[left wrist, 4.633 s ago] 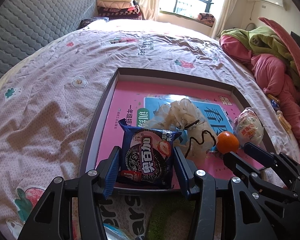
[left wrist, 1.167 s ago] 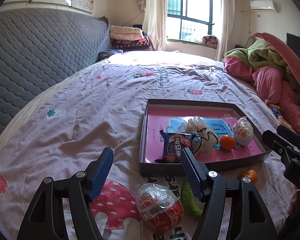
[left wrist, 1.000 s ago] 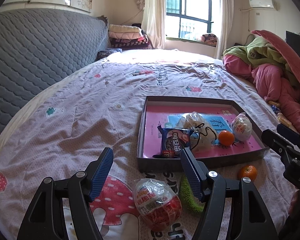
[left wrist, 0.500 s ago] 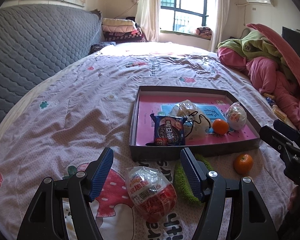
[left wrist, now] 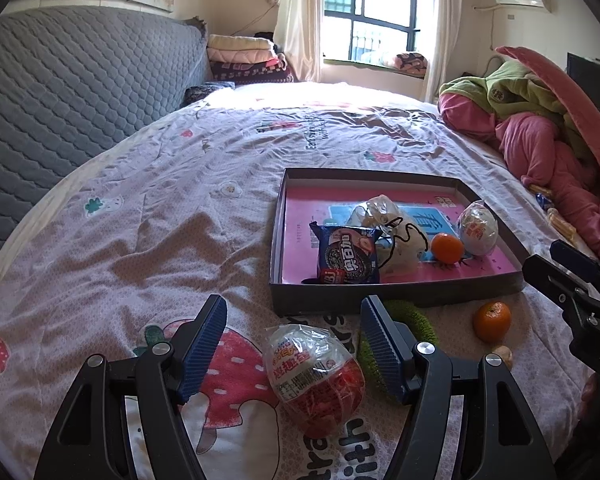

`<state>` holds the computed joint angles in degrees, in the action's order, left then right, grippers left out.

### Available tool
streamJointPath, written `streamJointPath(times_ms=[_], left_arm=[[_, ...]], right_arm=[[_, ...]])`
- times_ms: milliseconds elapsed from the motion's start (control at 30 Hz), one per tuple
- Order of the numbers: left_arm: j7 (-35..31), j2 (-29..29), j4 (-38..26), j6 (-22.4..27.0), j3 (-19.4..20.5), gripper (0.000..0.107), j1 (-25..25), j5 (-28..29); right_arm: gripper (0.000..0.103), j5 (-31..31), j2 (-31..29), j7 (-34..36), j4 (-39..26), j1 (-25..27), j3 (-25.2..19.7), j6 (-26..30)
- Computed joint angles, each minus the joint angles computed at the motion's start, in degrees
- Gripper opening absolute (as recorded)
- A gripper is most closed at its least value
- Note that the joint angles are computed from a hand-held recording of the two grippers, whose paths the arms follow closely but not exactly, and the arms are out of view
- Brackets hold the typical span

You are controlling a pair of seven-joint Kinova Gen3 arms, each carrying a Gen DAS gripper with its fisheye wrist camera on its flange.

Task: Organize objects
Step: 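Withdraw both tools from the lid back toward the remaining items on the bed, then reach left tool to red egg-shaped candy package while right tool reaches the walnut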

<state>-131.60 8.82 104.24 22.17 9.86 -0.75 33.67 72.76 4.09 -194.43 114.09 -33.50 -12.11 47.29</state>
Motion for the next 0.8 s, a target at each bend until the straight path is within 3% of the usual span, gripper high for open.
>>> streamJointPath(times_ms=[467, 800], left_arm=[[4.9, -1.2, 2.5, 0.5, -1.5, 0.071, 1.4, -2.3], [4.1, -3.2, 5.2, -1.2, -1.6, 0.071, 1.8, -0.6]], right_arm=[[0.072, -1.1, -0.7, -3.9, 1.7, -2.0, -1.7, 3.6], [0.072, -0.3, -0.4, -6.8, 2.2, -4.2, -2.6, 7.6]])
